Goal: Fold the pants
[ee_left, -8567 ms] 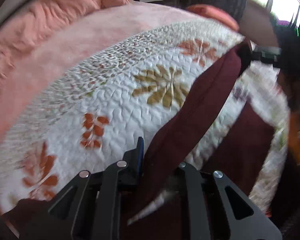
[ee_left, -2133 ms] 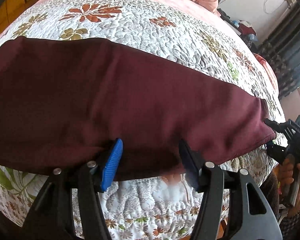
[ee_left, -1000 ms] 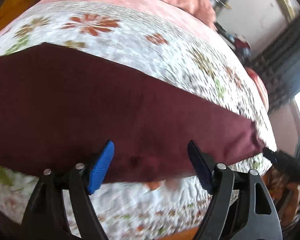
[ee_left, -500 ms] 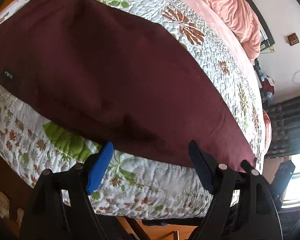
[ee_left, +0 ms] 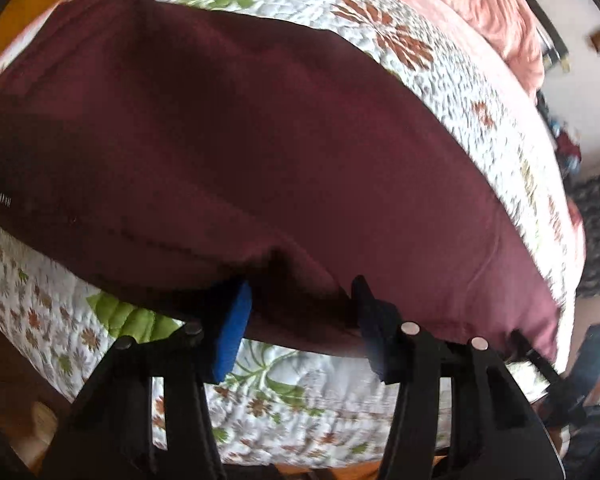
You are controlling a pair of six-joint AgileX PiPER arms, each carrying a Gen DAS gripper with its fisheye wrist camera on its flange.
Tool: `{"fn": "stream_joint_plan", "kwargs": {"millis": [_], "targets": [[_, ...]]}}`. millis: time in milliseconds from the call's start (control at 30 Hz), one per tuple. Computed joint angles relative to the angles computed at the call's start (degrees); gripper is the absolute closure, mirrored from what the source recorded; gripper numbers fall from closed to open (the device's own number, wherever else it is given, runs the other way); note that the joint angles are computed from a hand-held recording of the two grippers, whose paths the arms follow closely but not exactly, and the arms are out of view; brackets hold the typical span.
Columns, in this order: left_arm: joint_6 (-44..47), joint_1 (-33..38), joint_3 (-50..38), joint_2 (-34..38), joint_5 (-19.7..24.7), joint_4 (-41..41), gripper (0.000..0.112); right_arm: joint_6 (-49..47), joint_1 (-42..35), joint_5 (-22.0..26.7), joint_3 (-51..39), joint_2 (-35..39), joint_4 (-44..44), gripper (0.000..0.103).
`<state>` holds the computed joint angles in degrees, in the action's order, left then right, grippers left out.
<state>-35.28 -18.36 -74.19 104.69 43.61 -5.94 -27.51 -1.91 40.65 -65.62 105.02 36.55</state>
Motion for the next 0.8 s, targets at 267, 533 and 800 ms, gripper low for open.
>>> {"fn": "stream_joint_plan", "kwargs": {"millis": [267, 533, 800], "targets": [[-8.63, -6.55, -3.89, -2.42, 4.63, 8.22, 0.053, -5.05, -8.13, 5.43, 1.02, -5.33, 5.78, 0.053], [-3.74, -15.44, -16.25, 5.16, 1.73, 4.34, 0.043, -5.84, -33.47, 19.12, -1.54, -3.49, 8.60, 0.051], [-2.04, -18.89, -27.45, 16.41, 4.33, 2.94, 0.043, -9.41, -39.97, 19.69, -2.51, 4.00, 12.98, 0.052]]}}
